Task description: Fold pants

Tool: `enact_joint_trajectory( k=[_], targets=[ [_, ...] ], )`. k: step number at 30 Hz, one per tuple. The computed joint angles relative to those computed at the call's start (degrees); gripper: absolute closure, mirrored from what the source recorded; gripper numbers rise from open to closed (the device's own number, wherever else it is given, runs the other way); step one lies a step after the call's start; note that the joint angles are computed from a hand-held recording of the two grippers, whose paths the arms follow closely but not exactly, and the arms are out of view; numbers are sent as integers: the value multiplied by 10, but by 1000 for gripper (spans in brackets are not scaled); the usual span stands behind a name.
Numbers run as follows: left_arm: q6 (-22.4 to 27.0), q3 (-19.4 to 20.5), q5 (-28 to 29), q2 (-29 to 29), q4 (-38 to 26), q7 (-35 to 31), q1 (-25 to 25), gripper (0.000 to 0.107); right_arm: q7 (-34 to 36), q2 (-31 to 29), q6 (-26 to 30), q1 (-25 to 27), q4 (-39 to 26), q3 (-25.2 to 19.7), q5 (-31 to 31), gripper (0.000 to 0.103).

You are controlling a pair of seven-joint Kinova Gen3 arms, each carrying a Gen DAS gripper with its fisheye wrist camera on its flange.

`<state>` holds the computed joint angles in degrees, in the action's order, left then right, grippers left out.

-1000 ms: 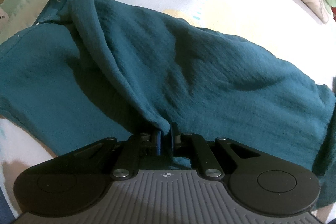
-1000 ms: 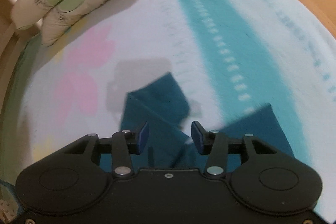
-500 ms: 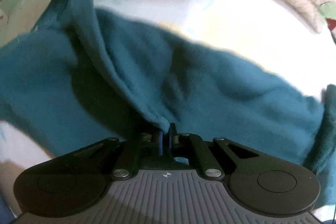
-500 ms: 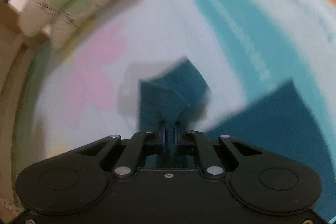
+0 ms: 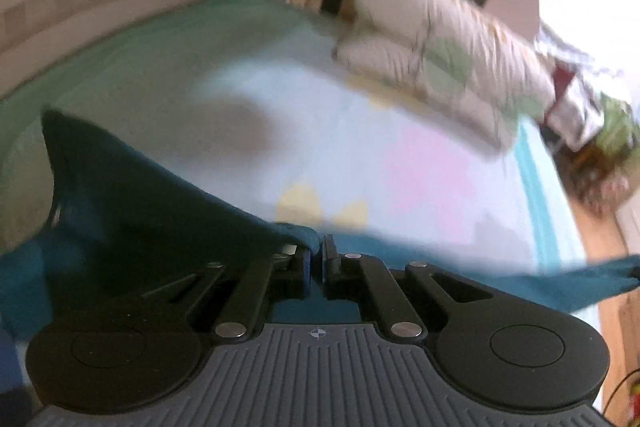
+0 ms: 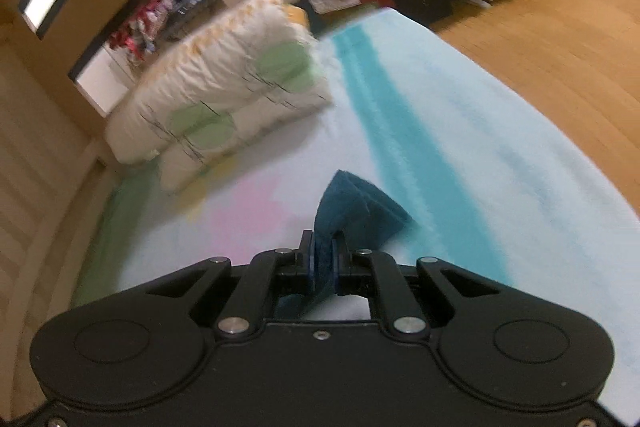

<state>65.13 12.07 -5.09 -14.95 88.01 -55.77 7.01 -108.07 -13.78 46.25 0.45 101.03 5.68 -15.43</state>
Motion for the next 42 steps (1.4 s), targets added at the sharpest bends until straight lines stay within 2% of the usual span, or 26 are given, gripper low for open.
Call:
enact_joint_trajectory(
  k=[3, 5, 9, 14, 19, 21, 23, 26, 29, 34, 38, 42],
  targets=[
    [36, 5, 21, -4, 64, 2, 13, 103, -1, 7, 62, 9, 45, 2, 19, 88],
    [39, 5, 30, 11, 111, 7, 19, 103, -2, 35, 92, 10, 72, 17, 5, 88],
    [13, 33, -11, 32, 169, 53, 38, 103, 9, 72, 85, 38, 112, 24, -48, 88],
    [14, 18, -20, 33, 146, 42, 55, 103, 7, 65, 80, 47, 102, 6, -39, 88],
    [4, 30, -35, 18, 133, 51, 59, 103, -32, 14, 63, 42, 103, -25, 32, 88],
    [19, 41, -47, 32, 130, 52, 63, 102, -46, 22, 75, 38, 105, -30, 55, 88],
    [38, 38, -38, 49, 134, 49, 66, 102, -48, 39, 83, 35, 117, -19, 48, 88],
    [30, 42, -55, 45, 147, 71, 80, 101, -53, 60, 81, 35, 134, -15, 44, 88],
    [36, 36, -56, 44, 144, 65, 87, 101, -51, 68, 76, 34, 136, -15, 41, 86],
    [22, 20, -39, 40, 153, 59, 81, 100, -51, 62, 85, 44, 118, -5, 31, 63],
    [15, 23, -29, 27, 164, 72, 77, 100, -36, 49, 64, 45, 105, -4, 36, 60],
    [14, 9, -6, 21, 164, 66, 68, 100, -46, 74, 52, 36, 72, -24, 81, 58]
  ],
)
